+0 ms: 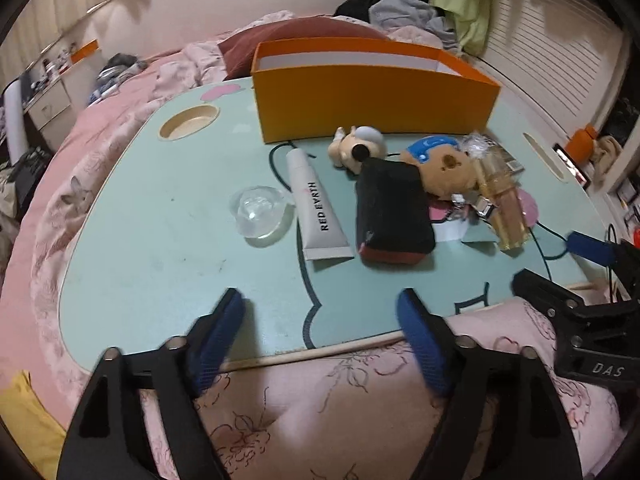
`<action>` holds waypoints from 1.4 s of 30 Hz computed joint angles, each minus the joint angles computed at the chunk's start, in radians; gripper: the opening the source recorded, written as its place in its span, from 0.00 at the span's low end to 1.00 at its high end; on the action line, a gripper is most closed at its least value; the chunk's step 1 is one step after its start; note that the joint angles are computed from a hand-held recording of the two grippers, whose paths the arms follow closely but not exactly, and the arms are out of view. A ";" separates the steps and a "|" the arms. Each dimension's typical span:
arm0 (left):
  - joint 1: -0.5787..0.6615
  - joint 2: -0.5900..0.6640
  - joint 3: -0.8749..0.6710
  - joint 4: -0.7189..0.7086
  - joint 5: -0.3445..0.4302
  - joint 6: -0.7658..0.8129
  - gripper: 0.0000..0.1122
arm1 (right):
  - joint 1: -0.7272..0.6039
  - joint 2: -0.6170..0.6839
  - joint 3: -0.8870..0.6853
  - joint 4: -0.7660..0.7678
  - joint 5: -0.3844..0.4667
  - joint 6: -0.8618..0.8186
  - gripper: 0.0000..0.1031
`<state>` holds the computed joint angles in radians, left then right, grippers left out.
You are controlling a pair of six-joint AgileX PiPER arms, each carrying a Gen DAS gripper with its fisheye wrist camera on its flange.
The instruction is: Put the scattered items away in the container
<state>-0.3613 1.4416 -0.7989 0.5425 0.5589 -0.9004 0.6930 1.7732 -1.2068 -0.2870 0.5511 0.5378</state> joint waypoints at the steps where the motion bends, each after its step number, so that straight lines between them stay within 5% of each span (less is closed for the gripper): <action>1: -0.004 0.004 -0.004 0.010 0.005 -0.012 0.77 | -0.002 0.002 -0.003 0.001 0.005 -0.005 1.00; 6: 0.001 0.021 -0.009 0.010 0.018 -0.032 0.91 | -0.008 0.002 -0.003 0.007 0.006 -0.018 1.00; 42: 0.029 0.004 -0.009 -0.052 0.016 0.032 0.91 | 0.000 -0.011 -0.007 0.001 0.022 -0.023 1.00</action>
<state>-0.3322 1.4457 -0.8084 0.4908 0.5750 -0.8683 0.6930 1.7622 -1.2142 -0.2858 0.5732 0.5150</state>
